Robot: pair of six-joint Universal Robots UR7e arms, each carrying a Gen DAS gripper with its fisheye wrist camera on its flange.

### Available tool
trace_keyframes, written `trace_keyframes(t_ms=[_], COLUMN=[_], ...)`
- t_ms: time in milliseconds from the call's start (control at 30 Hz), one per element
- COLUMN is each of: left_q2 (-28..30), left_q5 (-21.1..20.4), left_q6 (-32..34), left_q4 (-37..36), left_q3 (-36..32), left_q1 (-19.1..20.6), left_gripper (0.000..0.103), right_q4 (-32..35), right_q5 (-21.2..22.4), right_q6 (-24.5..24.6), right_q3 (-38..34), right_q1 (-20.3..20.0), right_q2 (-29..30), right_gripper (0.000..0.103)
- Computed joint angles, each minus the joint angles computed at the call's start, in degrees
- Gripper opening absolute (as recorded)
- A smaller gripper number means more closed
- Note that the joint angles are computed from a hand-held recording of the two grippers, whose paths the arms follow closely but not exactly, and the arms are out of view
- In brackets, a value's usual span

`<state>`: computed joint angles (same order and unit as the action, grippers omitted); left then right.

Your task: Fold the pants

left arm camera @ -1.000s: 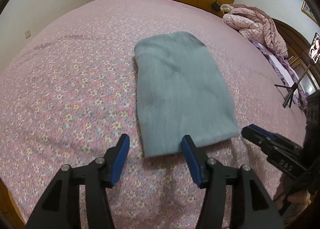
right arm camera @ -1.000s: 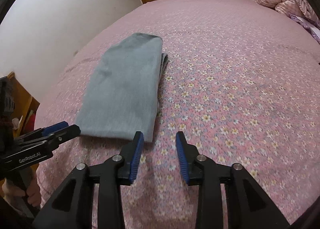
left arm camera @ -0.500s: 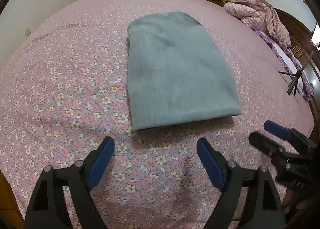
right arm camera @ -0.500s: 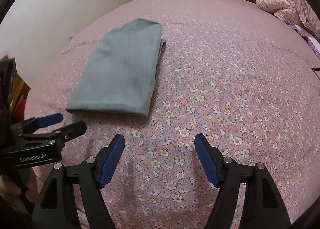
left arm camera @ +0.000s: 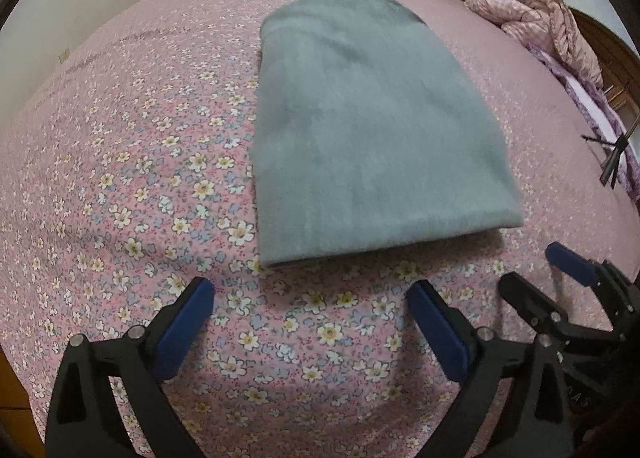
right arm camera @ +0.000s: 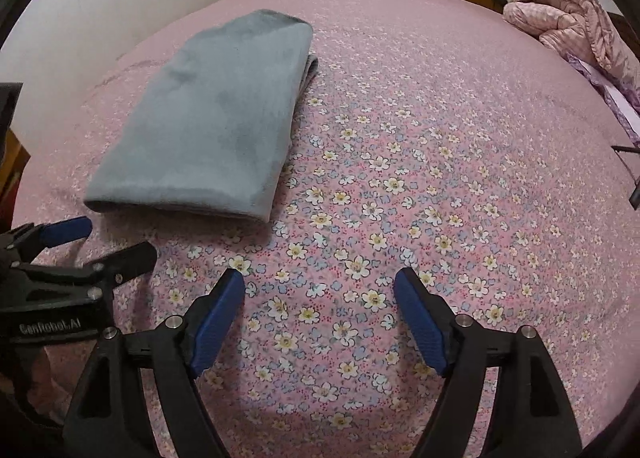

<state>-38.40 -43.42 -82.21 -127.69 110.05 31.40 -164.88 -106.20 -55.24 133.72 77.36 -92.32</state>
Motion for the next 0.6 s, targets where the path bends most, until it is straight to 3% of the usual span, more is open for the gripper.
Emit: trace_keyframes(t_ms=[600], left_q2=[1.60], left_q5=[0.95], left_q6=[-0.48], left_q4=[0.87], left_q3=[-0.79], left_q1=[-0.39], left_gripper=[0.103], right_q4=[-3.11], right_q5=[2.73], right_q6=[-1.06], right_q3=[1.42], right_q1=[-1.24], right_q2=[0.40], right_gripper=[0.085])
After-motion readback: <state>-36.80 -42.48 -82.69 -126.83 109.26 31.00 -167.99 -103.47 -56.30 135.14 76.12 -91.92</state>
